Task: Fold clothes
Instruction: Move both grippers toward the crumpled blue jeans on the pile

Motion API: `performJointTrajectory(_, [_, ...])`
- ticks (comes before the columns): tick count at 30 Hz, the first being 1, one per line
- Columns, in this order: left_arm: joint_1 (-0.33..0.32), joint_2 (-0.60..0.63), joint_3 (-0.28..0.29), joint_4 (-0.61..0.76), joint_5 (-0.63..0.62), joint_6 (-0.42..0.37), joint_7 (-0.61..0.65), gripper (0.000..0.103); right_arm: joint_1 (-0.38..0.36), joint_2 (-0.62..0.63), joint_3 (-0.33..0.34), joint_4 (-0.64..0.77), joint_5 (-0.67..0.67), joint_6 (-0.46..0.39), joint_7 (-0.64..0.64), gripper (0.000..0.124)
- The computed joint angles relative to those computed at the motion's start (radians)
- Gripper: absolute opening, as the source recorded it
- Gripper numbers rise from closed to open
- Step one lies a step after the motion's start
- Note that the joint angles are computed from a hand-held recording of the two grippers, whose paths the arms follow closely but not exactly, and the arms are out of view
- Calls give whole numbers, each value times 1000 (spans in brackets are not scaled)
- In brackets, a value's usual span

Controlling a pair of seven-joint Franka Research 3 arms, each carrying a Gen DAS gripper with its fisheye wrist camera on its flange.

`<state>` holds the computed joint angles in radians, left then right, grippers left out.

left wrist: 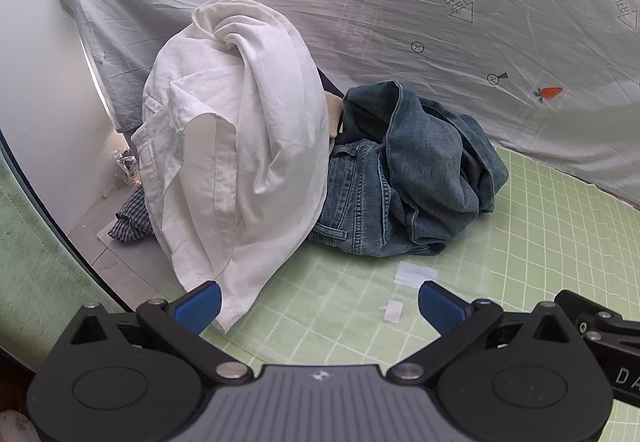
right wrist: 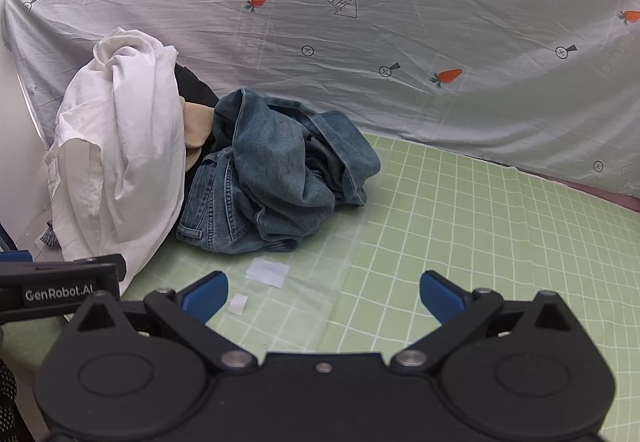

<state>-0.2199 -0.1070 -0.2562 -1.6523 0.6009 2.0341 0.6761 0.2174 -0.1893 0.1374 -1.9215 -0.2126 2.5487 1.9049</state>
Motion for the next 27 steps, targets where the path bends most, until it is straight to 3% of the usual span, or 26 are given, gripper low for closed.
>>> performJointTrajectory(27, [-25,70,-5,80,34,-49,-16,103,-9,16,-19,5,15,20,-28,103])
